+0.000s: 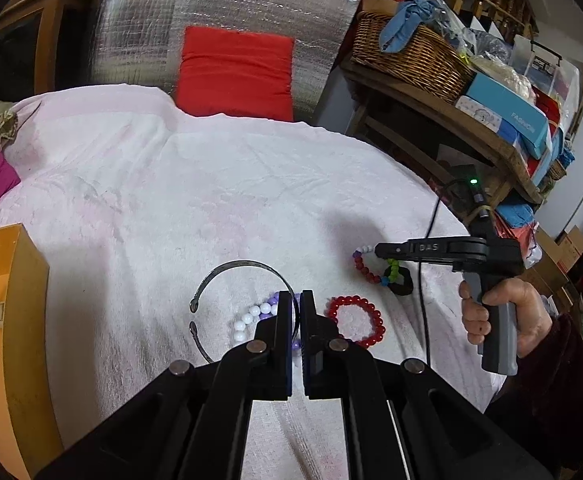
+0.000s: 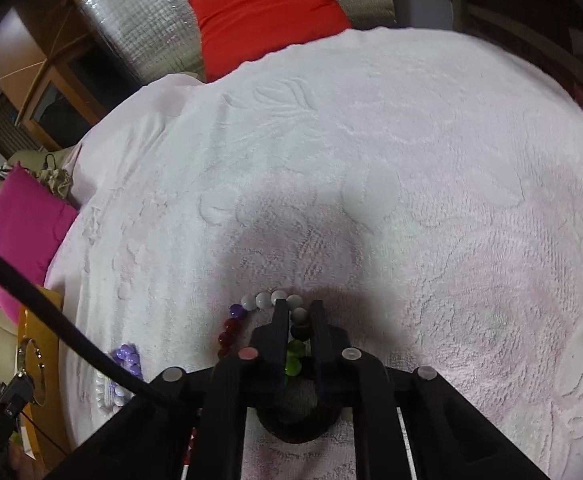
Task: Organize jewelry
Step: 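Grasp and lift the metal bangle with the left tool while the right holds the multicolour bracelet, then carry the bangle and multicolour bracelet into the orange box while opening both tools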
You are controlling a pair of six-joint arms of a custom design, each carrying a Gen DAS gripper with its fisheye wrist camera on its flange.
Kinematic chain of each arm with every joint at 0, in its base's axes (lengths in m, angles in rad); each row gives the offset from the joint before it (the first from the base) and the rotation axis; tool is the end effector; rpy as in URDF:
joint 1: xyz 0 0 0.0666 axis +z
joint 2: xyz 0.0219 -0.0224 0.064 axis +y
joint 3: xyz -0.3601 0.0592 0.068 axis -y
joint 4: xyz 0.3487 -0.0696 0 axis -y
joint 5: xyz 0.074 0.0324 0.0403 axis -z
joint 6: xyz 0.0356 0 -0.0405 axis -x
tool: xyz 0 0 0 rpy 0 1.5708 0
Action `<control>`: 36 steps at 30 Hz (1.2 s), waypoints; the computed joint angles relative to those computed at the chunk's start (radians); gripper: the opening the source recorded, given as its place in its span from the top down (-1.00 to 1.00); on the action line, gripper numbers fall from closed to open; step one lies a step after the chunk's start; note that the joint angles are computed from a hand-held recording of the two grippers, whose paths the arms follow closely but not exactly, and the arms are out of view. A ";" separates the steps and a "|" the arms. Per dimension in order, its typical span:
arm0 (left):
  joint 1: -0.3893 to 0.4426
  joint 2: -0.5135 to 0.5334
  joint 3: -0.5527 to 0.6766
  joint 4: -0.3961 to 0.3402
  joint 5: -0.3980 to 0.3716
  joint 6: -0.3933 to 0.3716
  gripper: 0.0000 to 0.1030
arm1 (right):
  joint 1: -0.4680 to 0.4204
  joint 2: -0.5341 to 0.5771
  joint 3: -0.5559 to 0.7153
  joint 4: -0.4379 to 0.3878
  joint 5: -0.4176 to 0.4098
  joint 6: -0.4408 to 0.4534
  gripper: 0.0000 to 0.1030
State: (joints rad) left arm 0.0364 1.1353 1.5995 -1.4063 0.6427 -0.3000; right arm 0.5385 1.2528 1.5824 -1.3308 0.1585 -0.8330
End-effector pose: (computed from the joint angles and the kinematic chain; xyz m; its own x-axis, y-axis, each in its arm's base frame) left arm 0.3041 -0.0107 0.5589 -0.6767 0.2121 -0.7051 0.5475 0.7852 -0.2893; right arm 0.3143 0.1808 0.5147 -0.8070 0.3691 -0.4611 0.2434 0.9192 0.3096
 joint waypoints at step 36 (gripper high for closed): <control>0.656 -0.019 0.044 -0.137 0.197 -0.194 0.93 | 0.419 0.231 0.359 0.281 0.016 0.114 0.79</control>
State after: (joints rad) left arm 0.6924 1.1165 1.6431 -1.5433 0.8397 -0.4936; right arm 0.9574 1.4842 1.9415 -1.0498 0.1742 -0.7193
